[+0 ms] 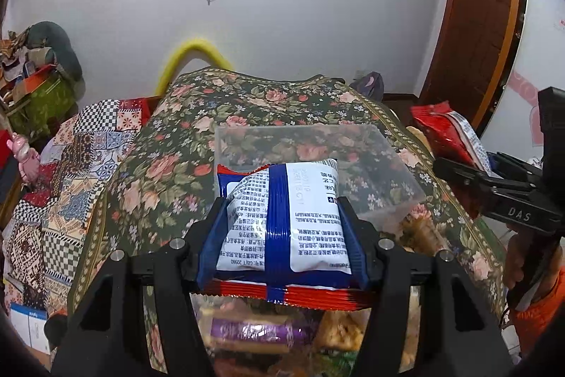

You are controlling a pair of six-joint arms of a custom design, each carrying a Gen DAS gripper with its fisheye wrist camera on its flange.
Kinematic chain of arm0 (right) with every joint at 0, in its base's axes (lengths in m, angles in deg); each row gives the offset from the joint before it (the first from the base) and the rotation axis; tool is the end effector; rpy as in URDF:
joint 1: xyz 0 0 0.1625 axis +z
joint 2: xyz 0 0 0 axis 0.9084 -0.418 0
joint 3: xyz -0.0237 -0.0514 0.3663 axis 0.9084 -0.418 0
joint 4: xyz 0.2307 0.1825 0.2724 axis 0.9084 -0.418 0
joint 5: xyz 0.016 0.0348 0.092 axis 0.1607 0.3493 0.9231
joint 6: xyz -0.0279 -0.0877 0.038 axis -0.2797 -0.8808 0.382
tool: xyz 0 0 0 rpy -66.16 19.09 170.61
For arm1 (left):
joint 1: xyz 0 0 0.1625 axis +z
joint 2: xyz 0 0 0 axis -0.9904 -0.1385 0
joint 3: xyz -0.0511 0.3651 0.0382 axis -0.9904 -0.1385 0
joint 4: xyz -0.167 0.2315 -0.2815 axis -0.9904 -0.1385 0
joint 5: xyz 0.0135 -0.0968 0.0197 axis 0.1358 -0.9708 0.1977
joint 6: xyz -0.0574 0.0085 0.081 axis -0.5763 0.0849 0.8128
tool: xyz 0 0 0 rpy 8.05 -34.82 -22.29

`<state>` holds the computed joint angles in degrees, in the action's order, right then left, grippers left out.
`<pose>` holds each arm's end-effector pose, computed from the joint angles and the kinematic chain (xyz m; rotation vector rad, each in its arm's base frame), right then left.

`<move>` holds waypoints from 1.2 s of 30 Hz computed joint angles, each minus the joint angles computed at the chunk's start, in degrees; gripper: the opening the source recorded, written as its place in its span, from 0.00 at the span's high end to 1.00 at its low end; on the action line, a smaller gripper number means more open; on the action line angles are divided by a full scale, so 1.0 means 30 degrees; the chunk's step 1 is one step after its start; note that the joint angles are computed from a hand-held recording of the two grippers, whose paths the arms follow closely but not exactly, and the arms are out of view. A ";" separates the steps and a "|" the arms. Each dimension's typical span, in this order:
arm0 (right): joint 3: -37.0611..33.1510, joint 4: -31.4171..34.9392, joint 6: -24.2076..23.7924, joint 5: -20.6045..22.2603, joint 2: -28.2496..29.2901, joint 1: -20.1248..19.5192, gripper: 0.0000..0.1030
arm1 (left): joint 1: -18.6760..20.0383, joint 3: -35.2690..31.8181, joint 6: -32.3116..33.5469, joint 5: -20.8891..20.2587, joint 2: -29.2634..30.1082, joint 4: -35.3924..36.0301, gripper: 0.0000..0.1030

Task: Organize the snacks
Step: 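Carry both packets over the clear box and open both tools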

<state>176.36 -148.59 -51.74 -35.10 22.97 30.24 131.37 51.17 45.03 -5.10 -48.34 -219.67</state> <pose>0.1311 -0.4660 0.1804 0.3191 -2.2029 1.1823 -0.2417 -0.5599 0.1337 1.0797 2.4349 -0.7428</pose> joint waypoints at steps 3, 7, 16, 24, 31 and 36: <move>-0.0628 0.0355 0.0001 -0.0027 0.0390 0.0040 0.37 | 0.0123 -0.0592 0.0076 0.0027 0.0534 0.0183 0.42; -0.1646 0.1190 -0.0180 -0.0372 0.1021 0.0039 0.37 | 0.0363 -0.1848 0.0317 0.0374 0.1691 0.0513 0.42; -0.3379 0.3360 0.0240 -0.0675 0.1856 -0.0128 0.37 | 0.0675 -0.4190 0.0617 0.0863 0.3724 0.1275 0.42; -0.4238 0.5210 0.0772 -0.0967 0.2055 -0.0446 0.37 | 0.0973 -0.5394 0.0921 0.1491 0.4960 0.2106 0.42; -0.4599 0.5857 0.0768 -0.2004 0.2403 -0.0416 0.36 | 0.1087 -0.5813 0.0649 0.1559 0.5327 0.2495 0.41; -0.4465 0.5469 0.0136 -0.2487 0.2479 -0.0132 0.34 | 0.0839 -0.5361 0.0697 0.1479 0.4811 0.2052 0.41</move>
<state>162.97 -132.18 -51.34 -42.56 30.41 29.85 133.88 35.09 47.12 -0.66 -33.91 -213.51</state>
